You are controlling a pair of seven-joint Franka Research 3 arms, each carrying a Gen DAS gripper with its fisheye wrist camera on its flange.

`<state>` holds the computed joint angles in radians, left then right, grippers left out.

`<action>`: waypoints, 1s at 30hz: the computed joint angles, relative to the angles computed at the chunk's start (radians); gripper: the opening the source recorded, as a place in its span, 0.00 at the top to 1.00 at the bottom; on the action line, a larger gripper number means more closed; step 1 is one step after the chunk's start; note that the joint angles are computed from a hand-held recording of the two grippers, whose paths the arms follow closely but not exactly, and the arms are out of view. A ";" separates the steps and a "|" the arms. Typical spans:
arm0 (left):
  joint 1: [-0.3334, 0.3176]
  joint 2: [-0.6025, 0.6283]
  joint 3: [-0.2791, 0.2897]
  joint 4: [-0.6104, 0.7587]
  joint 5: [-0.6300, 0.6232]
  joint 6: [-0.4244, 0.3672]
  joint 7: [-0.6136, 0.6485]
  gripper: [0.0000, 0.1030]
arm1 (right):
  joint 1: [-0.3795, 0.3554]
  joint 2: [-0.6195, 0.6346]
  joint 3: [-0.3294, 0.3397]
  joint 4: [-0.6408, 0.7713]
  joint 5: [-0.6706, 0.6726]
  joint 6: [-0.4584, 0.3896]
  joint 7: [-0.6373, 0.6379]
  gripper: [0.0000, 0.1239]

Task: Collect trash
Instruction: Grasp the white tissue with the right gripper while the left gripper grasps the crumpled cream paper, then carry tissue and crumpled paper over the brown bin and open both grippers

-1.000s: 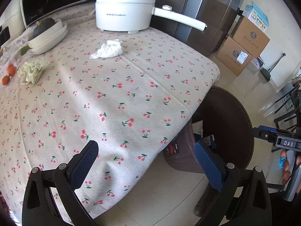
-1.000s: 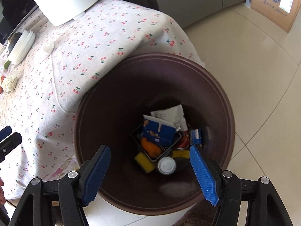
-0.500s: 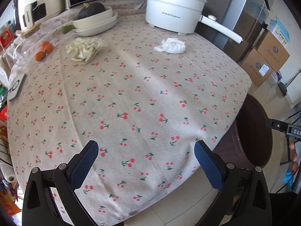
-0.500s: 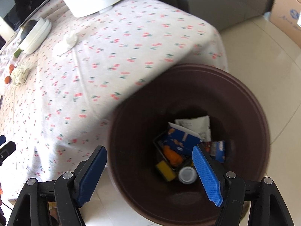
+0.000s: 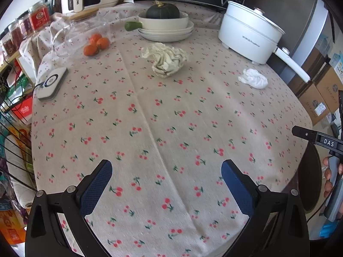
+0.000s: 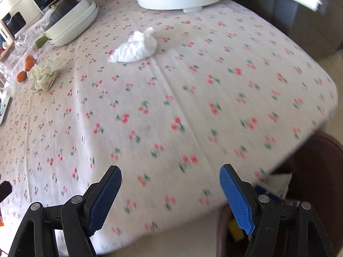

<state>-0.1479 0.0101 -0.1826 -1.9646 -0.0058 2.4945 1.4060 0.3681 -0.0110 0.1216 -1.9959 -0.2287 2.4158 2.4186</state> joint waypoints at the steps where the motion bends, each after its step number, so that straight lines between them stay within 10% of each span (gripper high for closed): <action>1: 0.004 0.022 0.004 0.022 -0.001 0.005 -0.003 0.00 | -0.001 0.023 -0.001 0.023 -0.022 0.010 0.011 0.36; 18: -0.041 0.545 -0.001 0.622 0.171 0.066 -0.100 0.09 | 0.057 0.442 -0.132 0.481 -0.022 0.090 -0.218 0.51; 25: -0.043 0.623 -0.014 0.704 0.153 0.059 -0.131 0.54 | 0.067 0.468 -0.163 0.488 0.011 0.180 -0.275 0.72; 30: -0.049 0.559 -0.013 0.618 0.171 0.086 -0.141 0.60 | 0.058 0.449 -0.154 0.452 0.061 0.211 -0.345 0.87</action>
